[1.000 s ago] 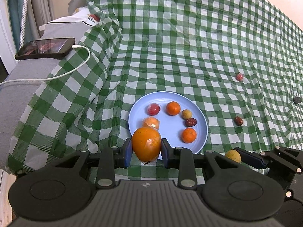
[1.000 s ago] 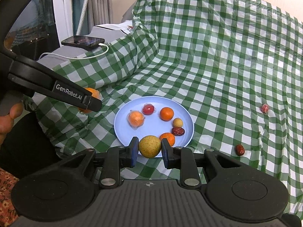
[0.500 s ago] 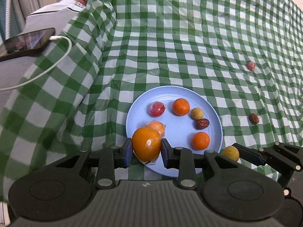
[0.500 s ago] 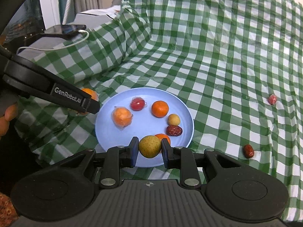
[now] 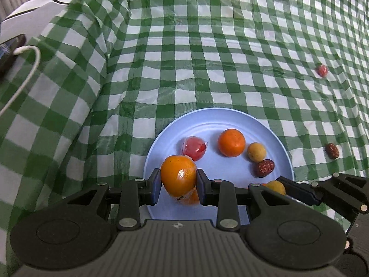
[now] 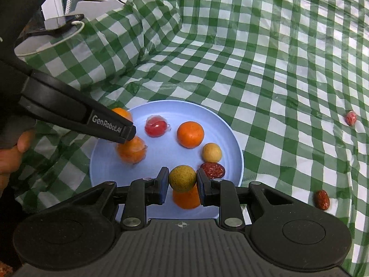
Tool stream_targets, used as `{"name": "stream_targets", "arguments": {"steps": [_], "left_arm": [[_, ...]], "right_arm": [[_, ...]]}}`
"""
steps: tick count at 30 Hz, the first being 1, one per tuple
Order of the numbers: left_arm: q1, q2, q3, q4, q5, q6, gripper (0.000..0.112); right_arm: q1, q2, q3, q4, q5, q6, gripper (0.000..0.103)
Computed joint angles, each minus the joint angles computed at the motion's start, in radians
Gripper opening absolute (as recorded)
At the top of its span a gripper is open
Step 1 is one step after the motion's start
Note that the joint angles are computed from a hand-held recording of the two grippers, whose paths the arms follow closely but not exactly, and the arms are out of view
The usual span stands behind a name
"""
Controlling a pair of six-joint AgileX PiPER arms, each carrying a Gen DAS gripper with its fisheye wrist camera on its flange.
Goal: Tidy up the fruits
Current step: 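Carry the orange fruit and yellow plum to the blue plate and release both, then withdraw both open tools and hold them above the table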
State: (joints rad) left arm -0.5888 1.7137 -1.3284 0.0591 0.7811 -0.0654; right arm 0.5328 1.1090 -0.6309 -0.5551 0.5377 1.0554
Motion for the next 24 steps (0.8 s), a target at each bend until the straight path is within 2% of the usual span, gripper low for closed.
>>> {"name": "stream_targets", "arguments": {"steps": [2, 3, 4, 5, 6, 8, 10, 14, 17, 21, 24], "left_arm": [[0.001, 0.005, 0.002, -0.008, -0.023, 0.019, 0.039], [0.011, 0.004, 0.001, -0.040, -0.031, 0.051, 0.055], [0.019, 0.000, 0.001, -0.064, -0.035, 0.069, 0.080], [0.022, -0.012, 0.008, -0.071, -0.044, 0.063, 0.092], [0.020, -0.028, 0.018, -0.059, -0.053, 0.037, 0.103], [0.017, -0.060, 0.031, -0.051, -0.051, 0.021, 0.103], [0.021, -0.071, 0.010, -0.061, 0.016, 0.045, 0.103], [0.000, -0.136, 0.030, 0.025, 0.111, -0.041, 0.103], [-0.005, -0.201, 0.064, 0.035, 0.178, -0.055, 0.103], [-0.021, -0.296, 0.120, 0.069, 0.222, -0.093, 0.103], [-0.033, -0.373, 0.163, 0.088, 0.235, -0.122, 0.103]], "right_arm": [[-0.034, 0.020, -0.002, 0.036, -0.034, -0.055, 0.027], [-0.052, 0.025, -0.002, 0.061, -0.051, -0.087, 0.028], [-0.069, 0.028, -0.004, 0.089, -0.065, -0.123, 0.033], [-0.082, 0.027, -0.007, 0.116, -0.071, -0.158, 0.046], [-0.090, 0.021, -0.011, 0.139, -0.069, -0.188, 0.052], [-0.080, -0.004, -0.016, 0.136, -0.040, -0.183, 0.076], [-0.045, -0.040, -0.026, 0.127, 0.024, -0.150, 0.089], [0.068, -0.132, -0.039, 0.132, 0.159, -0.073, 0.096], [0.232, -0.187, -0.052, 0.047, 0.287, 0.116, 0.098], [0.486, -0.218, -0.076, -0.081, 0.476, 0.380, 0.100], [0.647, -0.215, -0.104, -0.151, 0.605, 0.503, 0.100]]}}
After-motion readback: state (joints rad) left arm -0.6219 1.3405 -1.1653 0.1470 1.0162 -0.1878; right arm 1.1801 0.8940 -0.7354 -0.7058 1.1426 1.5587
